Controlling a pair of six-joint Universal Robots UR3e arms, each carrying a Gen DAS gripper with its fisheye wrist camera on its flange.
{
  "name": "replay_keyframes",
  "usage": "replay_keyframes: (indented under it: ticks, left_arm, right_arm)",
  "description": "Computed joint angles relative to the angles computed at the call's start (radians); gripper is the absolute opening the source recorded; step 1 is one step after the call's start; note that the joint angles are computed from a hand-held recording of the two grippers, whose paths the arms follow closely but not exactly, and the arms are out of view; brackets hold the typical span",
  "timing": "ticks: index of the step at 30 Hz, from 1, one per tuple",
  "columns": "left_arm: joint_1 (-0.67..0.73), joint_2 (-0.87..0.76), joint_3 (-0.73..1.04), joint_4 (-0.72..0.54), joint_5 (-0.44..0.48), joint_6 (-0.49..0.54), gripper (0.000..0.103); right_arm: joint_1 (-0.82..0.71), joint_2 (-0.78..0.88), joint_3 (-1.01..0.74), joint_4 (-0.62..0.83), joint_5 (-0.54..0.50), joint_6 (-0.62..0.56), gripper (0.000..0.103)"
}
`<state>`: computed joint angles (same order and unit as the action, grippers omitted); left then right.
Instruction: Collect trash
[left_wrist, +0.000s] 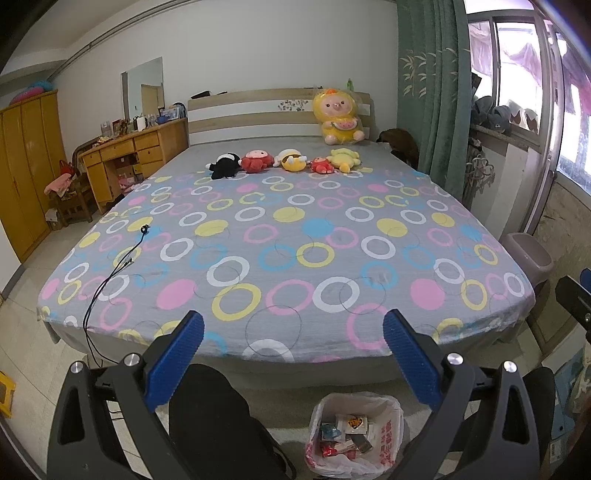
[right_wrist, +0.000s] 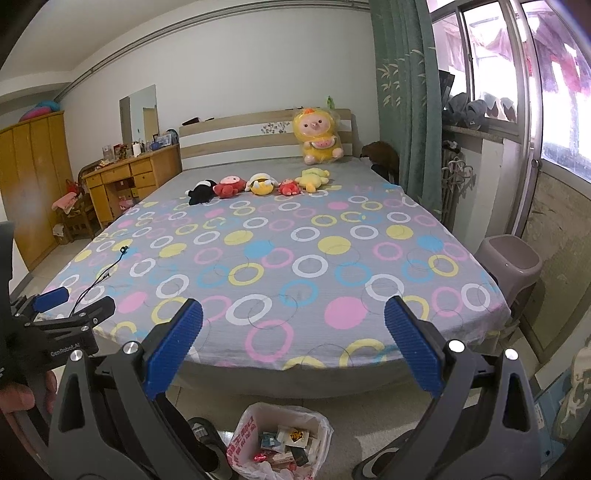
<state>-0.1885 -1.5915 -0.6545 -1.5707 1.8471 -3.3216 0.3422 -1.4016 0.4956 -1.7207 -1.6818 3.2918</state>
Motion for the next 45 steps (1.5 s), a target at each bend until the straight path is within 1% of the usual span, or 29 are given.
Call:
replay_keyframes:
  ticks: [37, 41, 44, 45]
  left_arm:
    - [-0.014, -0.005, -0.004, 0.0, 0.008, -0.013, 0.095]
    - [-0.008, 0.004, -0.016, 0.001, -0.005, -0.012, 0.095]
    - [-0.009, 0.019, -0.051, 0.037, -0.014, 0.009, 0.095]
    - [-0.021, 0.019, -0.06, 0.046, 0.006, 0.01, 0.095]
  right_arm:
    - [0.008, 0.009, -0.011, 0.005, -0.009, 0.004, 0.096]
    - [0.01, 0.011, -0.015, 0.007, -0.011, 0.004, 0.096]
    - [0.011, 0.013, -0.019, 0.009, -0.012, 0.005, 0.096]
    - [0.012, 0.015, -0.021, 0.01, -0.014, 0.005, 0.096]
